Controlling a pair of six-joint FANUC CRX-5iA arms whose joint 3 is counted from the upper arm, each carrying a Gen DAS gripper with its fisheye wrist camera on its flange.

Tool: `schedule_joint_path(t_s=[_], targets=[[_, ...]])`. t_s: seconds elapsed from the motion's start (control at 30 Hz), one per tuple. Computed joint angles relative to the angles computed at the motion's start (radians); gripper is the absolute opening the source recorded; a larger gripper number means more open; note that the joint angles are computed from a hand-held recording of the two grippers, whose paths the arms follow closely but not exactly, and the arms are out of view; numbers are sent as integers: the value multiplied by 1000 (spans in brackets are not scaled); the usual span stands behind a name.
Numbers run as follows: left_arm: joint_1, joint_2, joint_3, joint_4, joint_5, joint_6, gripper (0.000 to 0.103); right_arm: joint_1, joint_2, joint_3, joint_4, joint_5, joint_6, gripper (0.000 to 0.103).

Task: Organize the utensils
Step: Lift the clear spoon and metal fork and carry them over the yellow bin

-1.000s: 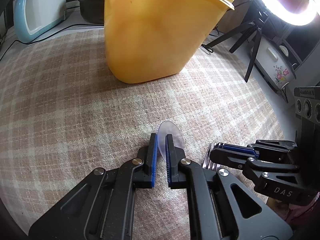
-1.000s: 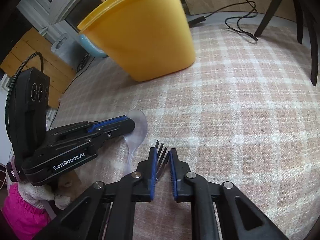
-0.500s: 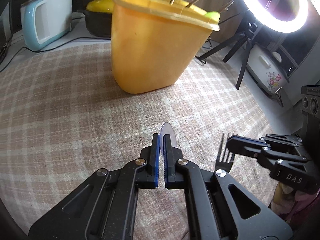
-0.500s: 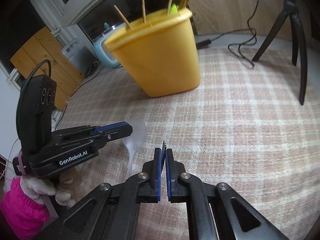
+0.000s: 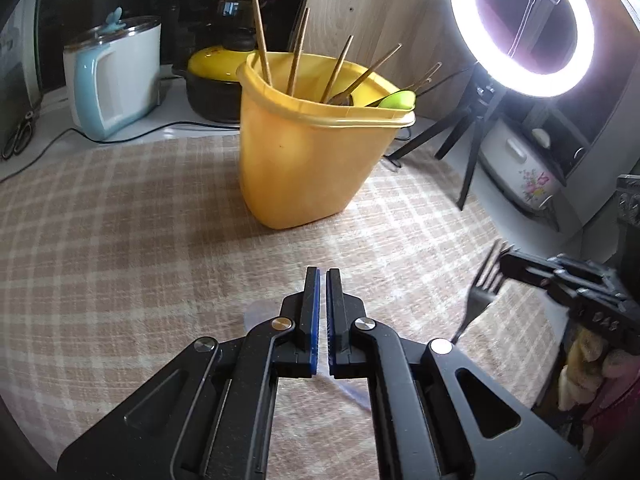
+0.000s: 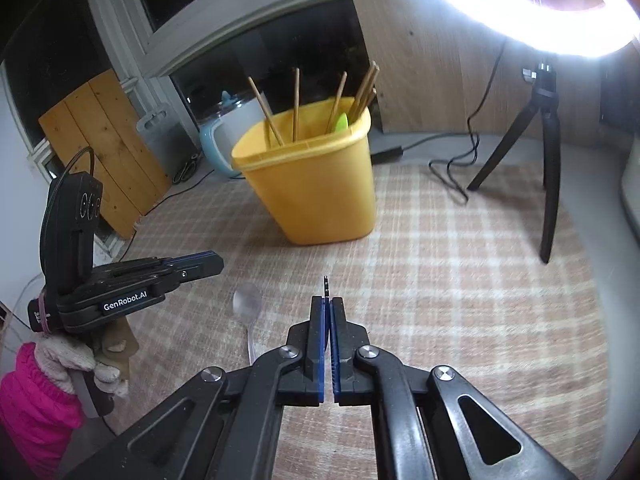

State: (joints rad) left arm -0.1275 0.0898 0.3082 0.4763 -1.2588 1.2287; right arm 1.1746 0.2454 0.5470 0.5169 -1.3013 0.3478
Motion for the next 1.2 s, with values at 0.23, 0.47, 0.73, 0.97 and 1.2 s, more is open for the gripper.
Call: schedule_joint_path(t_s=[0.23, 0.47, 0.73, 0.97, 1.2], targets=[[62, 23, -8, 3, -55, 131, 18, 3, -20, -25, 6, 0, -20, 0], [127, 35, -105, 111, -72, 148, 25, -2, -47, -70, -9, 11, -55, 0], [108, 61, -140, 163, -56, 124, 25, -6, -39, -58, -19, -4, -47, 0], [83, 64, -148, 141, -23, 111, 4, -10, -41, -65, -26, -8, -56, 0], [85, 31, -121, 106, 10, 99, 1, -4, -50, -67, -11, -4, -64, 0]])
